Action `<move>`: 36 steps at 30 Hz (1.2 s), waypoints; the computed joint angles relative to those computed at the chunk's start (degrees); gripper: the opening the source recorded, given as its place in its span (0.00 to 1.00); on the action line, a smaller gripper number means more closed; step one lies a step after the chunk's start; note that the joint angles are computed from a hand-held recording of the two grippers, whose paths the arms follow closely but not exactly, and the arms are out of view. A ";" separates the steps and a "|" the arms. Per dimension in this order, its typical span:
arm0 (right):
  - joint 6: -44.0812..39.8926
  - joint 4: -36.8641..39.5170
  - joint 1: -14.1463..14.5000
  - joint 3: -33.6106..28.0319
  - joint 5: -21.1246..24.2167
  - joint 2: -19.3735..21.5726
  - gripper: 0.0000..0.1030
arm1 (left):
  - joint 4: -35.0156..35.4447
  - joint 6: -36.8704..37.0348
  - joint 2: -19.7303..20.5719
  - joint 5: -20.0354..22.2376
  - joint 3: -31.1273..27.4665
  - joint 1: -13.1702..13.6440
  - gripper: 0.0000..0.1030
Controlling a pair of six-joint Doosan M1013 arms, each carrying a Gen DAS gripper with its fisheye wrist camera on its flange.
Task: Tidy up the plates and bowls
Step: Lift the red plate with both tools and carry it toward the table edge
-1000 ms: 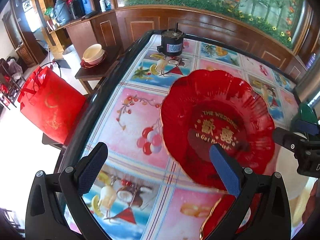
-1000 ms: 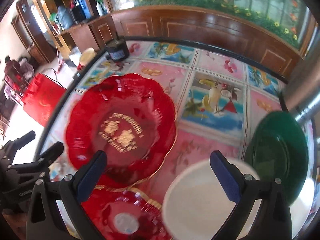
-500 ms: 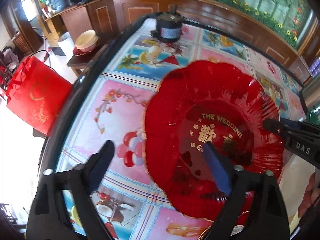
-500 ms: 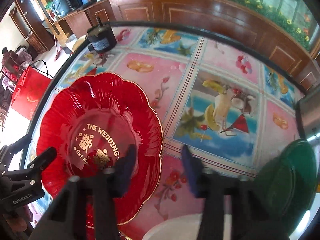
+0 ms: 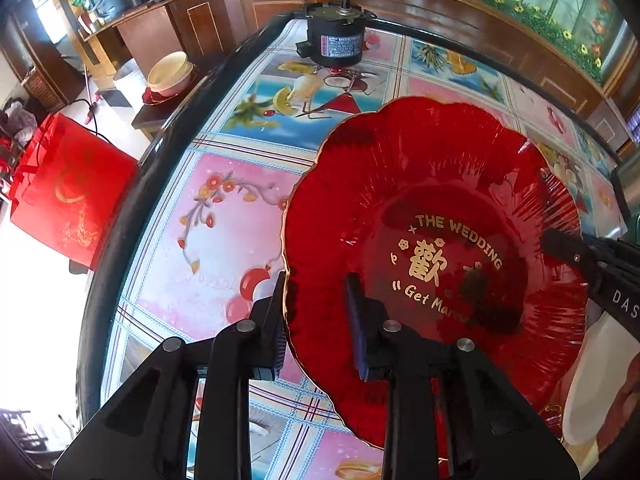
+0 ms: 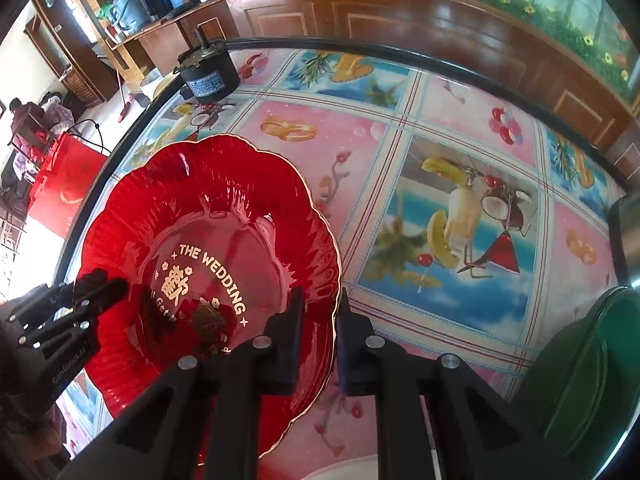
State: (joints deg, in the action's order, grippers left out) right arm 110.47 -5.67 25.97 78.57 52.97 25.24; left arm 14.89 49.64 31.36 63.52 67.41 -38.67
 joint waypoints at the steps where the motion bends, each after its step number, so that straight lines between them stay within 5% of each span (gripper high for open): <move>1: 0.04 0.01 -0.03 -0.12 -0.10 0.10 0.12 | -0.69 -0.52 -0.35 -0.83 0.54 0.20 0.22; 13: 3.14 -4.59 2.38 1.27 -3.39 -1.26 0.12 | 0.98 -2.92 -4.51 -3.95 5.29 0.82 0.21; 20: 3.37 -4.40 4.98 1.64 -4.39 -2.54 0.12 | 2.52 -4.32 -10.72 -5.99 12.21 1.04 0.21; 36: 15.45 -7.47 16.27 12.29 -5.53 -9.24 0.16 | 3.61 -7.55 -26.21 -9.31 32.93 -1.25 0.21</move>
State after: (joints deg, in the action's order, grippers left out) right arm 125.92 -13.13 42.24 90.85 47.44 16.00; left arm 18.50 42.09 5.15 54.21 100.34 -39.92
